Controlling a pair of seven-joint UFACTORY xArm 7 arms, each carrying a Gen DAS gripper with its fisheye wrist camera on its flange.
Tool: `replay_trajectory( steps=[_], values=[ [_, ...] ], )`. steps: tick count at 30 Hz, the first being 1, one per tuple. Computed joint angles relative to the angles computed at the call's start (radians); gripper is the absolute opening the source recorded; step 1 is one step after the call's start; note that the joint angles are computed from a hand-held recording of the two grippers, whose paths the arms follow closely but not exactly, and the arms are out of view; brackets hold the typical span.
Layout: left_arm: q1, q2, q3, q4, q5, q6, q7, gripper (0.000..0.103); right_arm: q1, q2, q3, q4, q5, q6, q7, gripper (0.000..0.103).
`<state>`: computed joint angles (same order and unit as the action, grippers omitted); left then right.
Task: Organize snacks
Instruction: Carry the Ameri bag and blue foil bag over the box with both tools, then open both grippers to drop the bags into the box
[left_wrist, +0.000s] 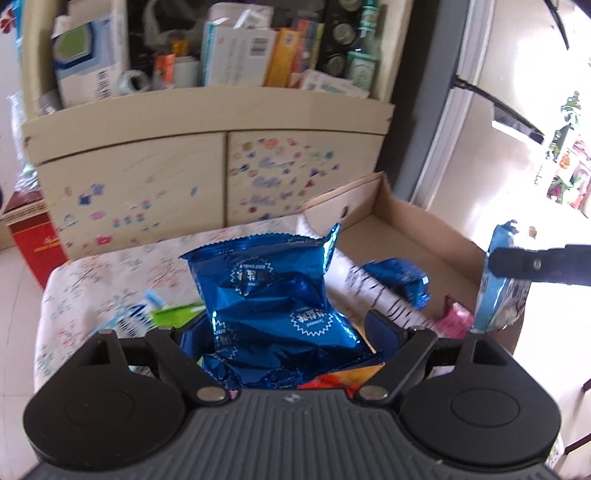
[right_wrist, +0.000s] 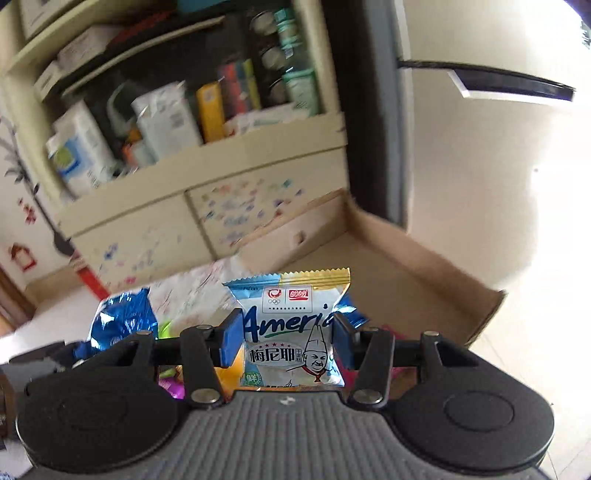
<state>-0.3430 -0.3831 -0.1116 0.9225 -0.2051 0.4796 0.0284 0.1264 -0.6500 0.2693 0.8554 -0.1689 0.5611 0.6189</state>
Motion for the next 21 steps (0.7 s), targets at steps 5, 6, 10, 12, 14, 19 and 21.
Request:
replay_trajectory(
  steps=[5,6,10,12,14,19,21],
  values=[
    [-0.049,0.063,0.001,0.055,-0.05,-0.018,0.047,0.086,-0.04,-0.011,-0.015,-0.001,-0.009,-0.003,0.028,0.057],
    [-0.056,0.077,-0.001,0.066,-0.059,-0.023,0.057,0.086,-0.048,-0.009,-0.018,0.001,-0.008,-0.002,0.035,0.057],
    [-0.089,0.143,-0.009,0.12,-0.112,-0.048,0.108,0.086,-0.077,0.0,-0.021,0.007,-0.009,0.011,0.071,0.057],
    [-0.101,0.174,-0.015,0.147,-0.141,-0.055,0.132,0.086,-0.097,0.004,-0.013,0.01,-0.023,0.017,0.094,0.057],
    [-0.115,0.208,-0.02,0.176,-0.183,-0.062,0.165,0.086,-0.112,0.01,-0.009,0.014,-0.036,0.02,0.116,0.057],
    [-0.128,0.276,-0.046,0.229,-0.263,-0.076,0.227,0.087,-0.14,0.035,-0.009,0.03,-0.061,0.027,0.165,0.057],
    [-0.136,0.302,-0.055,0.244,-0.315,-0.083,0.282,0.089,-0.162,0.044,0.001,0.037,-0.086,0.031,0.194,0.057]
  ],
)
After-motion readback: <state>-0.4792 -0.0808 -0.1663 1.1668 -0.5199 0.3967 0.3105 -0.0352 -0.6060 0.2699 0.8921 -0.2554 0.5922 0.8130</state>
